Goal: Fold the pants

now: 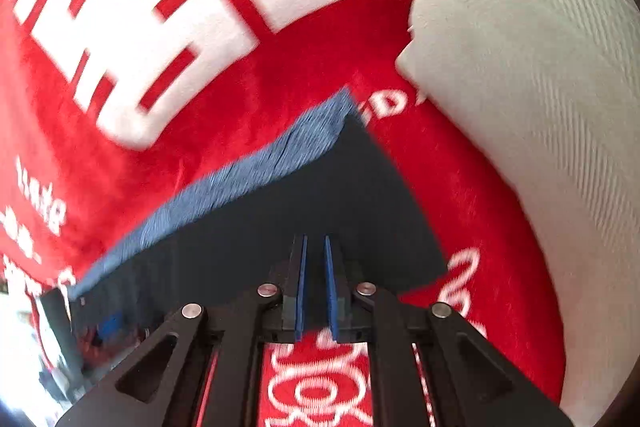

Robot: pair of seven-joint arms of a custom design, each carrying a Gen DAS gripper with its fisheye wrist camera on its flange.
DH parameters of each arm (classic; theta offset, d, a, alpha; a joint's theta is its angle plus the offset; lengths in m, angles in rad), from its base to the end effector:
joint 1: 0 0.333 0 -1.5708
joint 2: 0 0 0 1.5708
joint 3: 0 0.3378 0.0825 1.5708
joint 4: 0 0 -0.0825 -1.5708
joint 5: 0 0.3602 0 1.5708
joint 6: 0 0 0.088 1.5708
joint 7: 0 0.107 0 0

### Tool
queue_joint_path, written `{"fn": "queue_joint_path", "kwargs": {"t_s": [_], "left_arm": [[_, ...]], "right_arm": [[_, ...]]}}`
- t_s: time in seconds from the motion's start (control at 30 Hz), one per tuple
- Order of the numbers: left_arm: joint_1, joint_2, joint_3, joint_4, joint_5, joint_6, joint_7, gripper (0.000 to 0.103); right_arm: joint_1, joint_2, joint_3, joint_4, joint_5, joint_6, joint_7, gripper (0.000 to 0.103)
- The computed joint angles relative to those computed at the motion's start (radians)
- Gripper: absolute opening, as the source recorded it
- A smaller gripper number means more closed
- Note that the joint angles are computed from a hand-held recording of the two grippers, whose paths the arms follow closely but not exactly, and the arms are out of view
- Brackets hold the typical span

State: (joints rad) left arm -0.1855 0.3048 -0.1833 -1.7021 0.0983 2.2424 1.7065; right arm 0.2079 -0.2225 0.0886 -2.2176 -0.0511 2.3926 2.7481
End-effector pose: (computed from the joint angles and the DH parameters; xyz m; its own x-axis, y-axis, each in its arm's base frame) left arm 0.6132 -0.2200 0.4725 -0.5076 -0.8590 -0.0665 -0.8296 0.5081 -0.2314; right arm 0.4687 0.1459 0.5425 -0.6842 -0.6504 -0.3300 -0.6192 0.7571 -0.2085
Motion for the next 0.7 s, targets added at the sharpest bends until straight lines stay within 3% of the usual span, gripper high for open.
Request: {"fn": "queue_joint_path", "kwargs": {"t_s": [0.1, 0.17, 0.23, 0.3, 0.5, 0.6, 0.7], "left_arm": [[-0.008, 0.008, 0.0, 0.016, 0.013, -0.012, 0.0, 0.102], [-0.011, 0.015, 0.0, 0.03, 0.017, -0.023, 0.0, 0.102], [-0.013, 0.021, -0.001, 0.042, 0.015, -0.033, 0.001, 0.102], [-0.018, 0.025, 0.0, 0.056, 0.022, -0.048, -0.005, 0.102], [-0.034, 0.025, -0.007, 0.101, 0.021, -0.086, -0.035, 0.102], [-0.044, 0.021, -0.014, 0.102, 0.025, -0.077, -0.026, 0.102], [-0.053, 0.015, -0.017, 0.093, 0.026, -0.076, -0.023, 0.102]], "right_arm": [[0.015, 0.021, 0.01, -0.002, 0.003, -0.052, 0.005, 0.015], [0.013, -0.025, 0.026, -0.073, 0.003, 0.032, 0.117, 0.015], [0.015, -0.064, 0.027, -0.108, 0.027, 0.068, 0.165, 0.029], [0.009, -0.123, 0.049, -0.182, 0.034, 0.182, 0.25, 0.052], [0.019, -0.168, 0.1, -0.34, 0.11, 0.463, 0.409, 0.054], [-0.064, -0.128, 0.185, -0.387, 0.072, 0.631, 0.534, 0.054], [-0.236, -0.134, 0.33, -0.432, -0.01, 0.747, 0.677, 0.054]]}}
